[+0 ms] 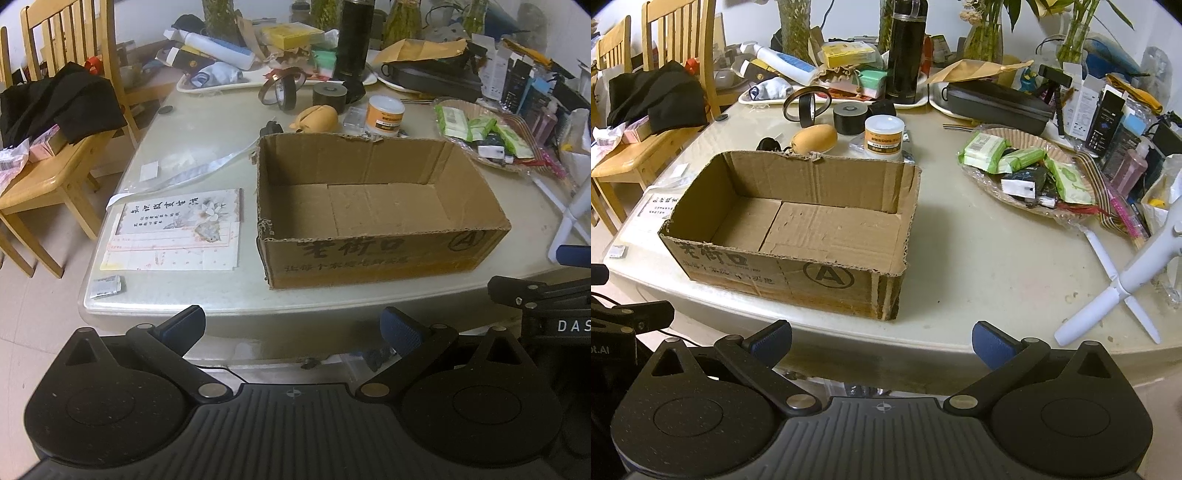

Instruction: Organize rigid objects

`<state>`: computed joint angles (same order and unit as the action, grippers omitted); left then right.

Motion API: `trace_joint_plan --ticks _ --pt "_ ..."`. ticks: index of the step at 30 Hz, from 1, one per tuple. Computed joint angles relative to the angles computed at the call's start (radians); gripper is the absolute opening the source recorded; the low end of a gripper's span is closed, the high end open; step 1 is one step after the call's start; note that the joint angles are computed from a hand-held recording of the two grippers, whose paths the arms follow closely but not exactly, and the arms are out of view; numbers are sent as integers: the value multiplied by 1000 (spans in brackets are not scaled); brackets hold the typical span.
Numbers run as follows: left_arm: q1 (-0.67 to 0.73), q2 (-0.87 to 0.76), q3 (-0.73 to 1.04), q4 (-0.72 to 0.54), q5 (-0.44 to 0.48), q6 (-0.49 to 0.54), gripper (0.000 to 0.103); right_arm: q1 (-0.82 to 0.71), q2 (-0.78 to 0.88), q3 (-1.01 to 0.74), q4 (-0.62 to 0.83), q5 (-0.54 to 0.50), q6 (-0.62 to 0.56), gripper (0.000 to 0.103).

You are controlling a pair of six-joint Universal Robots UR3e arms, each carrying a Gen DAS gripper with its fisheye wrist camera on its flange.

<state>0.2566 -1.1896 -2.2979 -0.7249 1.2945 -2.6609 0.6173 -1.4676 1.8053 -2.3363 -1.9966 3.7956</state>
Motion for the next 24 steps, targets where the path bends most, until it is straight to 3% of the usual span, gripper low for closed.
trace_joint_plan --ticks 18,24 --pt "-16 -33 73 -15 -19 -1 103 -34 -30 -6 7 -13 -30 103" --pt "5 -40 89 -31 -64 18 103 -55 -27 -31 14 -30 -61 103"
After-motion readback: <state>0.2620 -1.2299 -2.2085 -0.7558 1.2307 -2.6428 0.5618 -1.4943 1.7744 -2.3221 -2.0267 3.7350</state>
